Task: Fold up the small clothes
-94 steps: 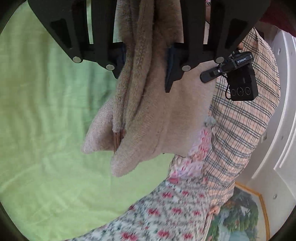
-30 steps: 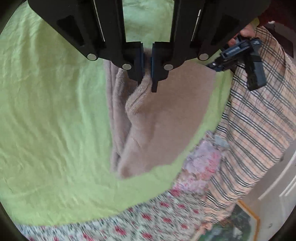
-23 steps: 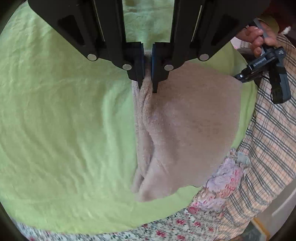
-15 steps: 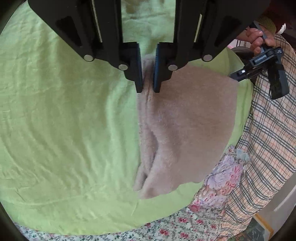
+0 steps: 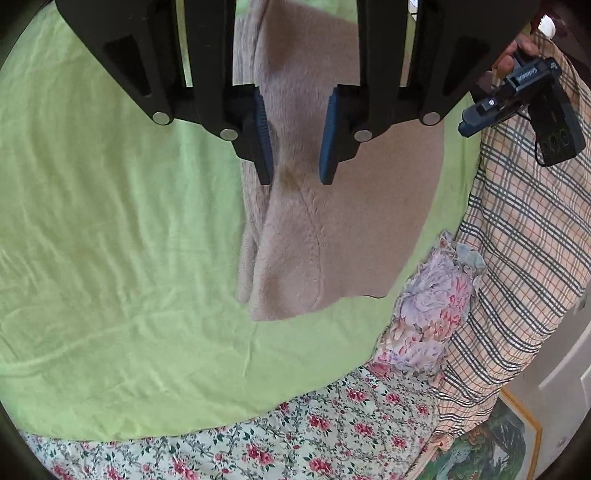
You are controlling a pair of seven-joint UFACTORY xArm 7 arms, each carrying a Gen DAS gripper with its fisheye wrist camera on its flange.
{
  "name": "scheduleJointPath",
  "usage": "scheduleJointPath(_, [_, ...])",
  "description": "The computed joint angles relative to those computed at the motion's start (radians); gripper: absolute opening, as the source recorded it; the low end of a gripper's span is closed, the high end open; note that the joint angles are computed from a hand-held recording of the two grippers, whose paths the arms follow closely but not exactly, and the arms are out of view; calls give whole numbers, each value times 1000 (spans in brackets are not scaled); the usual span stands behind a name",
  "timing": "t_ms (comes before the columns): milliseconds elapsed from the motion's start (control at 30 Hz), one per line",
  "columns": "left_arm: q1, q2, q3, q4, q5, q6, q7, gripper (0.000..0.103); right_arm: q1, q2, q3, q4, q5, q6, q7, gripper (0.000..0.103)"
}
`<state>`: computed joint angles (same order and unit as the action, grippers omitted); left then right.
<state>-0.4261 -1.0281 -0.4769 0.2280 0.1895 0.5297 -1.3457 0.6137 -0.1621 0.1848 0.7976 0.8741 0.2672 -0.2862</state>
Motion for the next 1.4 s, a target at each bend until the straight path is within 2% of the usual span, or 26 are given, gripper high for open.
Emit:
scheduleJointPath(33, [3,5,4,-6,0,-14,-1,33,3,14,-4,9,13,3,-8,31])
scheduleJointPath(133, [2,4,6,-12,-2,-9,-2,39,7,48,-21,38,154,35,-128,31])
scheduleJointPath(200, [6,4,11,-16,-2,-7,-3,42,-11,64,-10,57,186,64,-167,31])
scheduleJointPath(233, [3,-3,15,-23,-5,-5,-4,42,-20,64,-1,61,182,69,-175,18])
scheduleJointPath(267, [3,-8,18,-26,-7,-2,-7,42,-27,55,5,60,190,69,-187,15])
scheduleJointPath(367, [22,-22,21,-25,4,-13,-5,42,-4,-3,-16,46,317,44,-307,14])
scheduleJointPath(433, [39,-31,16,-28,15,-55,-7,42,-33,-10,14,39,257,34,-264,14])
scheduleJointPath(500, [62,-14,30,-41,25,-158,7,42,-50,13,29,34,124,26,-161,14])
scheduleJointPath(567, [90,36,39,-39,31,-238,35,42,-40,25,16,39,138,25,-166,14])
scheduleJointPath(600, [105,70,39,-27,28,-241,45,42,-35,25,12,38,160,19,-181,14])
scheduleJointPath(733, [112,171,72,-43,-4,-320,82,41,-52,57,25,38,35,-12,-101,14])
scheduleJointPath(767, [116,193,71,-40,-8,-311,90,36,-58,72,30,40,-12,-18,-69,14])
scheduleJointPath(800, [121,210,62,-35,-11,-297,91,26,-65,94,38,45,-74,-26,-24,14])
scheduleJointPath(833, [126,228,54,-35,-13,-284,90,21,-67,112,39,51,-95,-30,-6,14])
scheduleJointPath(967, [119,227,59,-81,-28,-339,75,14,-78,154,52,65,-99,-64,-10,13])
scheduleJointPath(1033, [127,234,46,-80,-27,-345,70,14,-84,156,59,64,-77,-68,-26,13])
scheduleJointPath(1167, [140,233,6,-53,-17,-295,39,14,-88,120,56,44,-5,-50,-66,16])
scheduleJointPath(1200, [131,225,6,-53,-20,-286,27,12,-84,98,53,29,14,-53,-67,18])
scheduleJointPath(1267, [110,203,7,-52,-23,-259,11,12,-74,57,54,-4,-19,-73,-16,21])
scheduleJointPath(1400, [41,134,-9,-57,-25,-186,-28,16,-11,-55,24,-86,-32,-109,-7,22])
